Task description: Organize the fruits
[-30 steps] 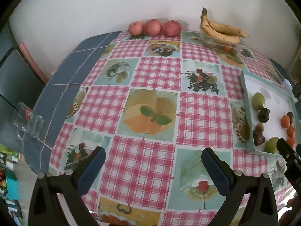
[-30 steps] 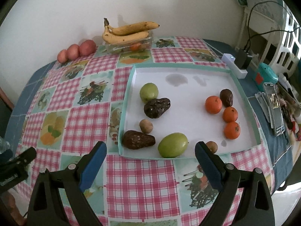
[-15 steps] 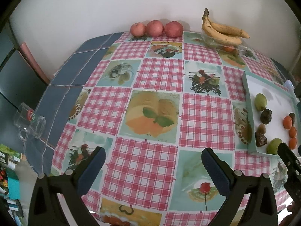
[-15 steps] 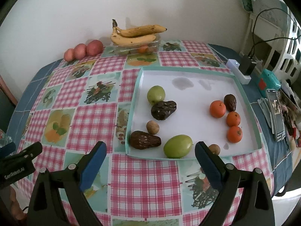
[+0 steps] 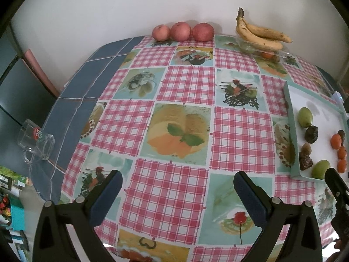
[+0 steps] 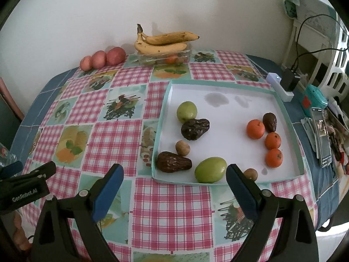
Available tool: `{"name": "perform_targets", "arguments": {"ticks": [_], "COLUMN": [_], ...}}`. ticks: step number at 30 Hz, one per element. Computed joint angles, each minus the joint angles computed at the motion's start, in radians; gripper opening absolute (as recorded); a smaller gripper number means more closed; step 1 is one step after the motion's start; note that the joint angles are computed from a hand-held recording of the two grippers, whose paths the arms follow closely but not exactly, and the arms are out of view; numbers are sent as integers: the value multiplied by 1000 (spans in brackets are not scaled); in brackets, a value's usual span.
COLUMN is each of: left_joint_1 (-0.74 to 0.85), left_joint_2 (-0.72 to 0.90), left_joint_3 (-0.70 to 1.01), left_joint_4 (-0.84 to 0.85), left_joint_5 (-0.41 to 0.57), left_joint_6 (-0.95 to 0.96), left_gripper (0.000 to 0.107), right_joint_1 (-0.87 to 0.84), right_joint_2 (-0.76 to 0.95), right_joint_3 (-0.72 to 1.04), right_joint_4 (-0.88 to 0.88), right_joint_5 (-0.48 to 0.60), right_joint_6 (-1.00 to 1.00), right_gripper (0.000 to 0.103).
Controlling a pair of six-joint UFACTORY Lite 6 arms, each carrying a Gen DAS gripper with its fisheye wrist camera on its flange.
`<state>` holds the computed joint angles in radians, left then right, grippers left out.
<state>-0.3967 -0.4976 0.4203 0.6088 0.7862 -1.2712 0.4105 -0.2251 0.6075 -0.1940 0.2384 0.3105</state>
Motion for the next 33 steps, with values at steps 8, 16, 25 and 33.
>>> {"name": "perform_targets", "arguments": {"ticks": [8,16,25,33], "left_joint_1": [3,5,8,10], "left_joint_2": [-2,-2,-3,-4], "left_joint_3": [-2,-1,-2,-3], "left_joint_4": [-1,-1,-4,-5], "left_joint_5": [-1,-2,-2,-3], "left_joint_6": [1,5,9,14], "left_gripper": [103,103,103,103], "right_joint_1": [-1,0,-2,-3], "right_joint_2": [2,3,6,8], "right_joint_3": [1,2,3,6], "right_joint_4": [-1,-4,5,9], "right_joint_5": [-1,-1,-2,0], "right_joint_6": [1,5,-7,-12], "right_gripper": [95,95,95,95]}}
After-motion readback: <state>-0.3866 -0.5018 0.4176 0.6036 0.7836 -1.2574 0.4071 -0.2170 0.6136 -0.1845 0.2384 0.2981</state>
